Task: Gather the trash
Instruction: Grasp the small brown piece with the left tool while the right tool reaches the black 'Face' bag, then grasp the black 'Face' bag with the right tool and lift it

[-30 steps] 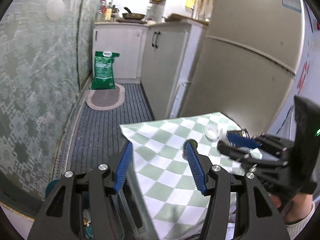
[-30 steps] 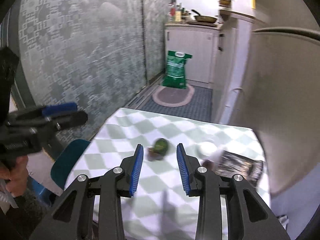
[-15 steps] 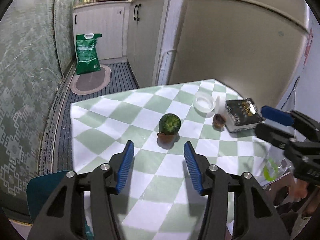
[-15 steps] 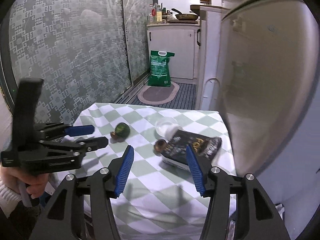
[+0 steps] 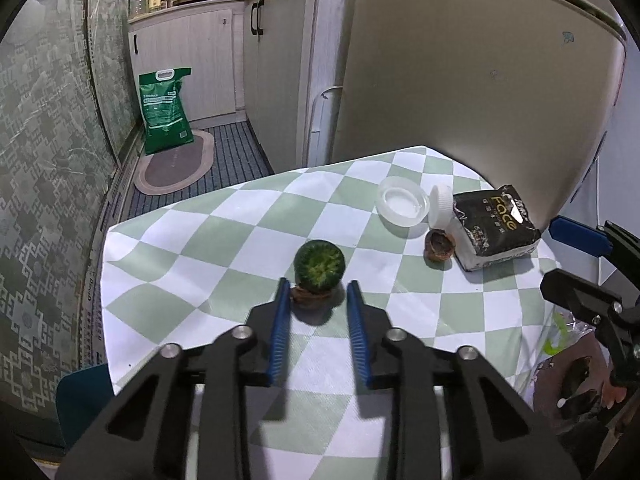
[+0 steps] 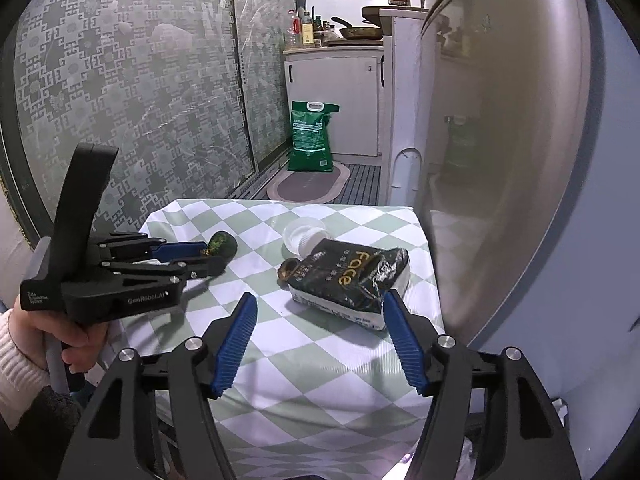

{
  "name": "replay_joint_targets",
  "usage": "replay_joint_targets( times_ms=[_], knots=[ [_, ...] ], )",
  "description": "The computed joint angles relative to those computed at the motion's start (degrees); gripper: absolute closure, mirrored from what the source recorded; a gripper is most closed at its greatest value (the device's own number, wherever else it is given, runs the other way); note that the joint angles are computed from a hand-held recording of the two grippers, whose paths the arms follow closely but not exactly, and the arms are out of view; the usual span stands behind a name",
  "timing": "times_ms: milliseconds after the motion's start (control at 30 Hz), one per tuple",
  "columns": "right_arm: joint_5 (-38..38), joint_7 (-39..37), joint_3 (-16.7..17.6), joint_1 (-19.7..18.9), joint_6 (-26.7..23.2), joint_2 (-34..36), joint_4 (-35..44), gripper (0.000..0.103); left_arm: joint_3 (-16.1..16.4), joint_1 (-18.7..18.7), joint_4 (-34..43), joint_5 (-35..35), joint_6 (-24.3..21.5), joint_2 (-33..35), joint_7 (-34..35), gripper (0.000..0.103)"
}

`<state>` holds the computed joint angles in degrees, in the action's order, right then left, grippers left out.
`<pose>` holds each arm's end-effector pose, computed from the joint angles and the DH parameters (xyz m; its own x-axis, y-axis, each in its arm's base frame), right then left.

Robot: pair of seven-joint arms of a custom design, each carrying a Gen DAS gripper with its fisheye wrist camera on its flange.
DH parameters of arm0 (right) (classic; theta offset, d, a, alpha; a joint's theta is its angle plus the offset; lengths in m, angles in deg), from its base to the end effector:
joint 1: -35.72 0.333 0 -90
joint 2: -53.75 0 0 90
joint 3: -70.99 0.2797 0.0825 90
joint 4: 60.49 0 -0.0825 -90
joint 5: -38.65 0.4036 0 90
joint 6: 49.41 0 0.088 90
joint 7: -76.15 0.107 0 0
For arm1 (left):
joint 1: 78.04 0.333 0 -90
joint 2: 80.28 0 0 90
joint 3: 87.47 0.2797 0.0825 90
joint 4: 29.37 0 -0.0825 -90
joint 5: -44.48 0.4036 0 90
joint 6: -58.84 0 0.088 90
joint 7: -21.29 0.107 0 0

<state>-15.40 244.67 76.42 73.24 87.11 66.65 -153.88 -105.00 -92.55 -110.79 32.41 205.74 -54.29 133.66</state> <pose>0.5099 0.4565 0.5094 -0.0578 -0.9957 -0.0722 -0.5996 0.0925 -0.7950 0.6504 -0.3529 0.4911 -0.6910 -0.7191 0.0735 -0.5603 0.4685 -0.6830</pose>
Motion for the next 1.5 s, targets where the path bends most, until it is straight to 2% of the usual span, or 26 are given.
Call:
replay_joint_targets(
  times_ms=[167,300,667,867,1233,1267,1300,1500],
  knots=[
    [-0.2,1.8,-0.2,0.3,-0.4,1.3,0.8,0.032,-0.3,0.7,-1.0,-1.1,0.0,-0.8,0.6,0.081],
    [-1.4,1.9,-0.7,1.8,-4.2,3.1,3.5,0.023,-0.3,0.9,-1.9,-1.5,0.6,-1.3,1.3,0.081],
    [0.3,0.7,-2.5,3.6,-9.6,8.8,10.5,0.019,-1.7,3.3,-4.8,-7.4,0.7,-4.3,5.7,0.081],
    [0.9,-1.6,-4.7,6.2,-15.6,13.9,17.7,0.019,-1.8,4.3,-7.1,-11.1,0.8,-6.6,9.2,0.081],
    [1.6,-3.3,-7.7,7.9,-18.4,19.0,24.3,0.019,-0.8,5.7,-11.0,-16.5,1.1,-10.5,14.1,0.081],
    [1.6,-3.6,-7.9,8.1,-18.6,19.3,24.7,0.027,-0.8,6.0,-11.6,-17.4,1.2,-11.1,14.8,0.081],
    [1.6,-3.9,-8.2,8.3,-18.9,19.5,25.0,0.029,-0.7,6.2,-12.2,-18.3,1.1,-11.7,15.6,0.081],
    [2.0,-5.0,-8.6,9.0,-19.0,18.8,25.8,0.031,0.7,7.4,-15.2,-23.2,1.0,-15.1,19.5,0.081]
  ],
)
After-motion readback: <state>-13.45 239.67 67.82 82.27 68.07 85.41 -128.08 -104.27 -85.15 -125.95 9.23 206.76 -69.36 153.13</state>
